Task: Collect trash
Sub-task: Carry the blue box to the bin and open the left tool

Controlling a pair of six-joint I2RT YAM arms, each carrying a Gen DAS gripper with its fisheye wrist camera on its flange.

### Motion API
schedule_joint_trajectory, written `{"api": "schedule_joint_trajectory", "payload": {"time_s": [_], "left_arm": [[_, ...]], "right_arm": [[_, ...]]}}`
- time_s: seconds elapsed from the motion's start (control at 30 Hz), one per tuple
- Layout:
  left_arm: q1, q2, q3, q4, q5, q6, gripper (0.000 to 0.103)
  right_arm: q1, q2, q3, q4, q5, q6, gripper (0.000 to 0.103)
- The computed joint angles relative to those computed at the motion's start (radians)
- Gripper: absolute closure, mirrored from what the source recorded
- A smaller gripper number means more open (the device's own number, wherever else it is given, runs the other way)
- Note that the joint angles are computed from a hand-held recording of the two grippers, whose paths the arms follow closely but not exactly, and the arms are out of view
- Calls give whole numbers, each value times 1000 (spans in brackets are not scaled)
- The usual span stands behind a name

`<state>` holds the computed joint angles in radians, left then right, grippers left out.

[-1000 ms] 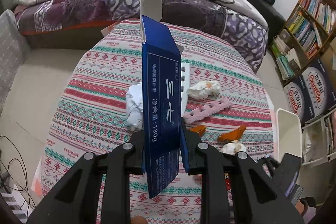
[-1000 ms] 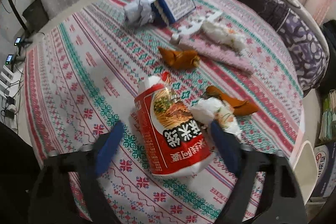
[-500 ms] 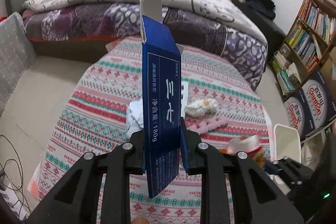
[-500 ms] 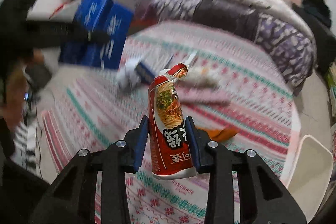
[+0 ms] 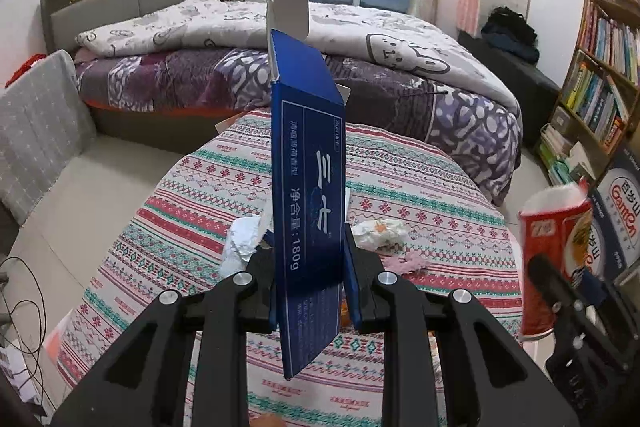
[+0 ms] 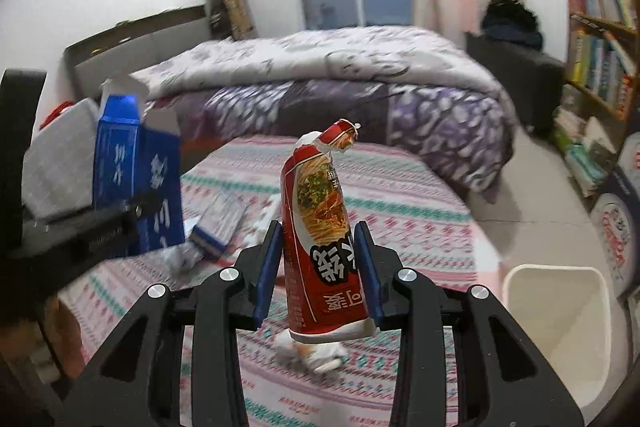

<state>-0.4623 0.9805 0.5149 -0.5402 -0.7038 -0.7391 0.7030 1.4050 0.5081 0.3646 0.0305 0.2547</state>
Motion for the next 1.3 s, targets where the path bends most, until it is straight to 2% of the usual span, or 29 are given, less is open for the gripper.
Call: {"api": "schedule_joint_trajectory", "payload": {"time_s": [0.17,0.4,0.87,1.3], "left_arm": [[-117,108,35,12,-100,-71,77],[-198,231,89,49,-145,-103,77],[-286,403,193,121,-147,-105,77],[-337,563,274,228,-80,-49,77]], "right_arm": [[-48,-19,-16,7,20,16,68],[-133,-19,-21,-10,-26,21,67],[-307,-64,-45,-45,-102,5,66],[-551,-17,-15,-85,-169,5,64]]}}
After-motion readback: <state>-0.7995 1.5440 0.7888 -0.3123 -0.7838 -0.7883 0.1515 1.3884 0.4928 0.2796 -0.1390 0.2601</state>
